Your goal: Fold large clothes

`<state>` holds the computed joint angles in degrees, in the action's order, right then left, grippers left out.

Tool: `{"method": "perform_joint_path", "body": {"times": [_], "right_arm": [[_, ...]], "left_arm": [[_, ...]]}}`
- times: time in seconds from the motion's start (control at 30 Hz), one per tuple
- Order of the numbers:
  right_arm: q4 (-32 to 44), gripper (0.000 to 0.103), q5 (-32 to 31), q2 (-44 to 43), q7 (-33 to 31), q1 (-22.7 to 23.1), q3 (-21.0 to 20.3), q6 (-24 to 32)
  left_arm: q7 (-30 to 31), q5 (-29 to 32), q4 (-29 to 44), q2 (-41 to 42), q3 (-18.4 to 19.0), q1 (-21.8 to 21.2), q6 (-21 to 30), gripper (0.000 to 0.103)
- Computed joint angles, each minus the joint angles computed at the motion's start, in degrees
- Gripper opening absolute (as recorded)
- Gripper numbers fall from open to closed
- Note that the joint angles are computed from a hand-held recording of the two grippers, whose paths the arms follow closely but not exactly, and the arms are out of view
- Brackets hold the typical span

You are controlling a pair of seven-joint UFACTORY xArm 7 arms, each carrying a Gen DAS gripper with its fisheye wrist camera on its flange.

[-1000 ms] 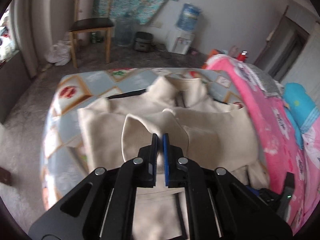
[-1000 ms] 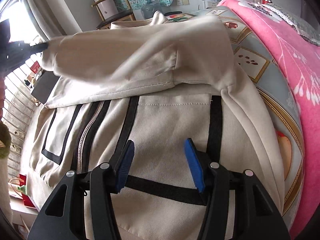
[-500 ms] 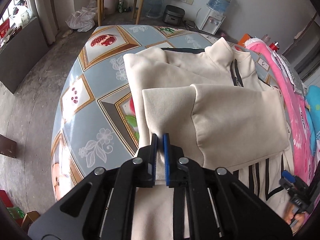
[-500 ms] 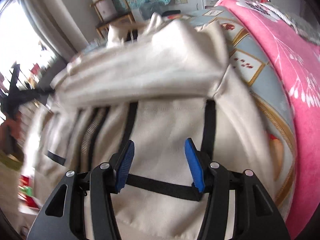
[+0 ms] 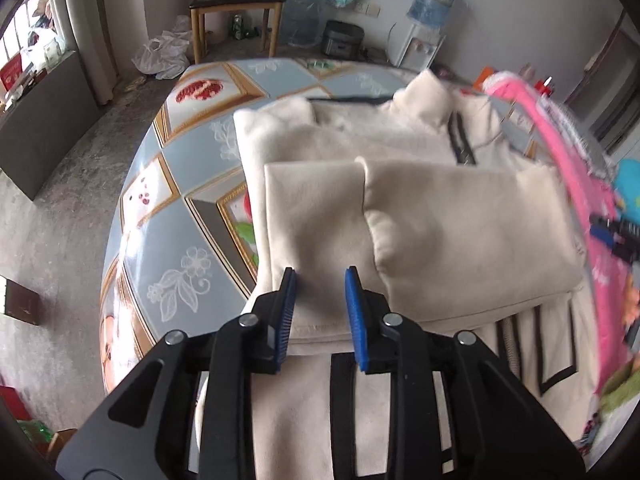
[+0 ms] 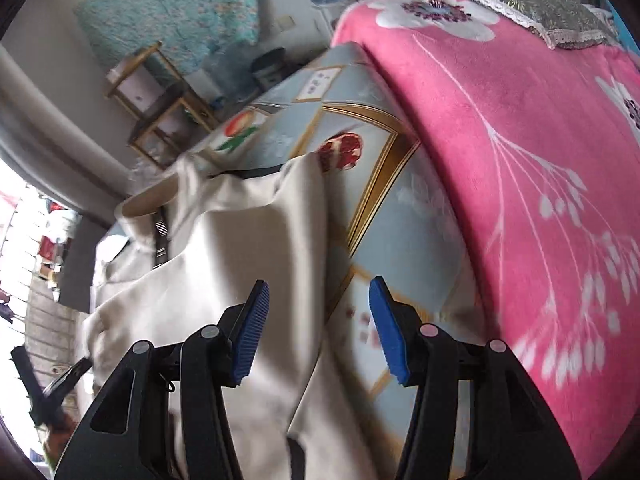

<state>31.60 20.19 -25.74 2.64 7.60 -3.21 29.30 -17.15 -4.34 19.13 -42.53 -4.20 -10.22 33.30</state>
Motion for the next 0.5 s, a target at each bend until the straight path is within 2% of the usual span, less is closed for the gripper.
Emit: {"method": "perform_joint_path", "body": {"times": [0.07,0.13,0.2,0.3,0.4,0.5], "right_arm": [[2.4,0.045,-0.4,5.0,-0.1,0.0,0.2,-1.0],[4.4,0.035,-1.8,9.2,0.4,-0.6,1.4,-2.4],[5.4,0.006,-2.3,10.6,-1.1,-0.3,1.8,-3.0],[2.3,0.004,-1.9,6.0,-1.2,-0.1,2.2,-6.5],[-2.6,0.003,-4.1,-0.3,3.2,-2.6,3.4,-11.7],[-2.0,0.003,-7.3,2.0,6.6,-5.1,2.8,-10.4]], "left_arm": [[-1.2,0.6,-0.1,1.2,-1.0,0.7,-0.4,0.024],[-1.8,0.8,-0.4,2.1,-1.1,0.9,-1.0,0.024],[-2.0,1.2,-0.4,2.3,-1.1,0.9,-1.1,0.024],[-1.5,1.7,-0.4,2.3,-0.9,0.6,-1.0,0.024],[-1.5,2.1,-0.8,2.2,-0.9,0.7,-1.5,0.023],[-1.5,2.2,-1.0,2.0,-0.9,0.7,-1.7,0.023]]}}
